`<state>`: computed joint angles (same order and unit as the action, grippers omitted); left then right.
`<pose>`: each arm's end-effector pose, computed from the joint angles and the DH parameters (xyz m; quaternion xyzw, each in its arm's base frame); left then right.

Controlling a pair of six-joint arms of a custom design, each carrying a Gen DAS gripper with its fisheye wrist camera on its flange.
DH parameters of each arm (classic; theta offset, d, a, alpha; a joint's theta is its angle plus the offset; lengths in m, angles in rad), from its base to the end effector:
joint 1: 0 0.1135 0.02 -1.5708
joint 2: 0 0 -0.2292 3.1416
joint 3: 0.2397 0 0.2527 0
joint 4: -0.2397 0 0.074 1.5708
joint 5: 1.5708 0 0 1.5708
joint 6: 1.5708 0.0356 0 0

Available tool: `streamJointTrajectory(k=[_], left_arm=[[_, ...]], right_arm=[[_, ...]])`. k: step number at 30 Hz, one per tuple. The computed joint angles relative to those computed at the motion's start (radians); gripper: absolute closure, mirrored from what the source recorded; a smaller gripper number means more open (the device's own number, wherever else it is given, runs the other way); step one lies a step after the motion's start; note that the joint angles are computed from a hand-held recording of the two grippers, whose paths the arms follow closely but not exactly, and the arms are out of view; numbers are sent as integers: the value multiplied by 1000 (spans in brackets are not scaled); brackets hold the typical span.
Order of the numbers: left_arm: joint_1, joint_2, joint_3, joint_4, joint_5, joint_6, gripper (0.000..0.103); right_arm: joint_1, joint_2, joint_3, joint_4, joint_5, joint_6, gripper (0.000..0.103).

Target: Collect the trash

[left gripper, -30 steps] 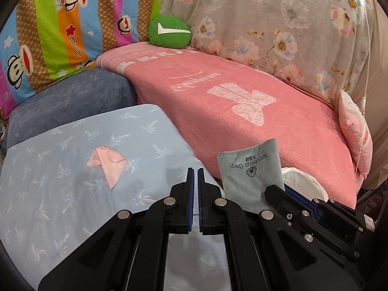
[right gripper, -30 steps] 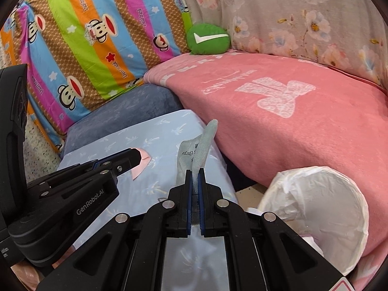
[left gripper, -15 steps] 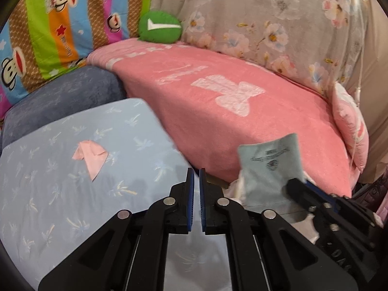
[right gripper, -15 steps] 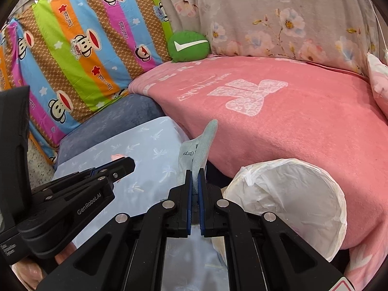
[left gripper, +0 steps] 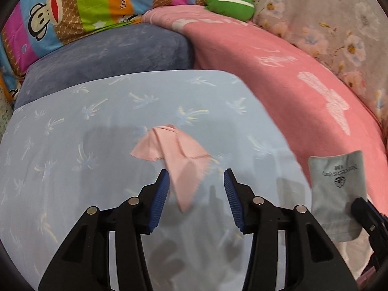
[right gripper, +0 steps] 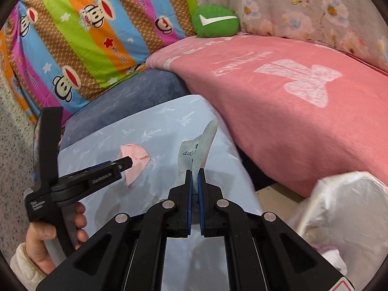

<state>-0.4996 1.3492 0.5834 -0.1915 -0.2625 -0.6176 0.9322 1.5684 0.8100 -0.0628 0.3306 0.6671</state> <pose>0.2244 -0.1119 0.1216 -0.0952 0.9411 -0.0529 0.3200 0.1954 0.2438 0.1386 -0.0616 0.9178 0.1522 0.3615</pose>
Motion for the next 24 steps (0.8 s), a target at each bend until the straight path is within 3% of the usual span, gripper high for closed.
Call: streamJointTrajectory(k=[3, 5, 10, 12, 18, 24], left_arm=[[64, 74, 12, 57, 47, 44, 60], [91, 108, 16, 88, 73, 68, 67], [121, 146, 21, 119, 126, 107, 97], [130, 139, 13, 123, 146, 117, 102], [89, -28, -51, 76, 128, 113, 102], [-57, -192, -30, -61, 45, 62, 102]], right_arm=[[-15, 116, 92, 21, -29, -23, 98], [-17, 170, 141, 22, -38, -31, 98], [-16, 238, 204, 20, -49, -39, 98], [-10, 238, 205, 20, -46, -36, 98], [19, 162, 153, 8, -11, -7, 98], [40, 5, 57, -29, 38, 10, 98]])
